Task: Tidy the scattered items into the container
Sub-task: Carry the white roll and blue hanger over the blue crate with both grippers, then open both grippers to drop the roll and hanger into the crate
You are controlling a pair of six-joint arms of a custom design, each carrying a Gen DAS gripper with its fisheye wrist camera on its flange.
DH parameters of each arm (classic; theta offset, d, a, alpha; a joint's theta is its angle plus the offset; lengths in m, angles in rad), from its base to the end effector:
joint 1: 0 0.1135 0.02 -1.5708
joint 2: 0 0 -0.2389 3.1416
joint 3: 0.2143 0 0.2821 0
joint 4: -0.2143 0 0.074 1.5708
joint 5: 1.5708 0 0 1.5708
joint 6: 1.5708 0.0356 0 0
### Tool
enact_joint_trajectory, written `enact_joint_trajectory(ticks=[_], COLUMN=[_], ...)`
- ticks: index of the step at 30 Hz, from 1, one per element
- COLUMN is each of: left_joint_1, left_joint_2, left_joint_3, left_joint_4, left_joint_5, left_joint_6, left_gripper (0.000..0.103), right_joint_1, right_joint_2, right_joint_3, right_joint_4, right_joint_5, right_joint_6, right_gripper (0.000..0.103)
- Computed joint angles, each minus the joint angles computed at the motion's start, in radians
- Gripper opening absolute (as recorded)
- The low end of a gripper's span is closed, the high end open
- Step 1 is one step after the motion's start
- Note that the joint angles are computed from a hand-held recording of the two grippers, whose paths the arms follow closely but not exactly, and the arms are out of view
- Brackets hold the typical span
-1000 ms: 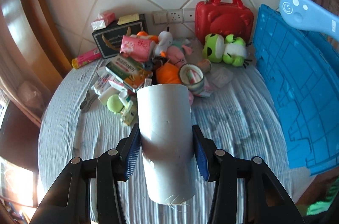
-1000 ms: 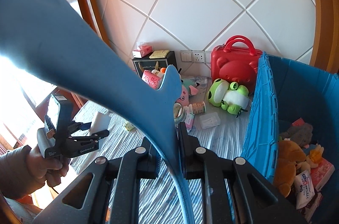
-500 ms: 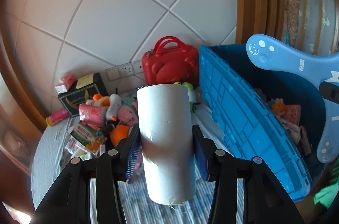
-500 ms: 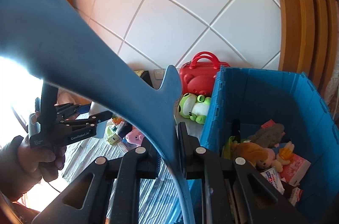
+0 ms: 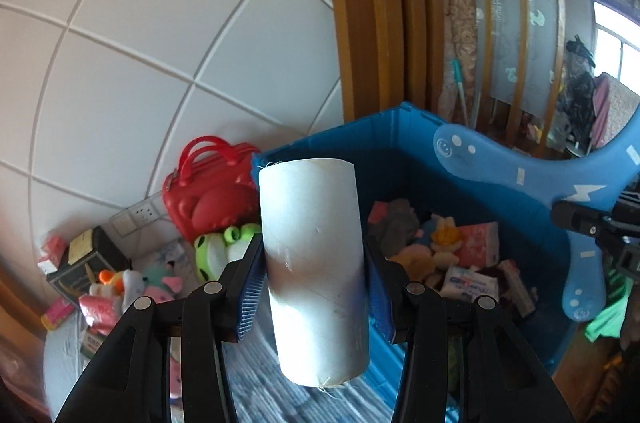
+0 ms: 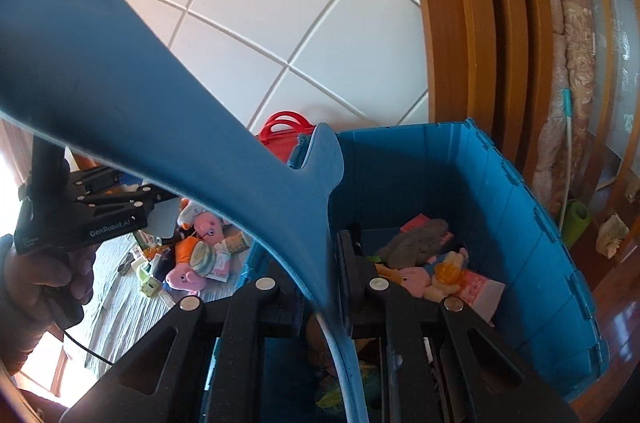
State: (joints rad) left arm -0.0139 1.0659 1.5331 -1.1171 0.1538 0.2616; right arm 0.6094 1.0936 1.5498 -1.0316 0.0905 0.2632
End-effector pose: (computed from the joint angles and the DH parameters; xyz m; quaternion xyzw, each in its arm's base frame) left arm 0.2104 -0.0084 0.4342 0.1565 0.8801 -0.0136 0.4481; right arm 0.1848 0.1251 0.4414 -0.1299 0.8684 0.1655 0.4490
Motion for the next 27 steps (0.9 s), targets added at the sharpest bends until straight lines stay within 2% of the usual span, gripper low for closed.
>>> enact_joint_trajectory(ticks=[9,17,22,23,24,25,26,27], left_joint_1=[-0.244,-0.298,-0.317,-0.316,-0.324,-0.329,-0.332,-0.333], left_joint_2=[0.291,0.522,0.637,0.639,0.65,0.672,0.674,0.654], left_joint_3=[0.281,0.489,0.612,0.616,0.629,0.662,0.665,0.637], left_joint_4=[0.006,0.012,0.006,0.016,0.027,0.025,0.042,0.08], left_joint_5=[-0.097,-0.125,-0.136,-0.142,-0.158,-0.175,-0.192,-0.208], left_joint_6=[-0.057,-0.083,-0.094,-0.086,-0.081,-0.078,-0.081,-0.082], left_gripper=[0.046,0.046,0.046,0.047,0.053,0.082,0.096,0.102], right_joint_1=[-0.184,-0.357,-0.409,-0.417,-0.419,-0.414,-0.406,-0.4], right_joint_2=[-0.044,-0.049,-0.034,-0.031,-0.024,-0.008,0.013,0.033], right_joint_3=[-0.055,-0.094,-0.097,-0.098,-0.093,-0.082,-0.065,-0.05], right_joint_4=[-0.028,-0.043,-0.037,-0.029,-0.022,-0.021,-0.026,-0.031], right_joint_5=[-0.097,-0.184,-0.206,-0.208,-0.193,-0.163,-0.128,-0.104], right_joint_6=[-0.006,-0.049,-0.061,-0.062,-0.062,-0.065,-0.066,-0.061], right_gripper=[0.014,0.014,0.014,0.014,0.014,0.024,0.036,0.07])
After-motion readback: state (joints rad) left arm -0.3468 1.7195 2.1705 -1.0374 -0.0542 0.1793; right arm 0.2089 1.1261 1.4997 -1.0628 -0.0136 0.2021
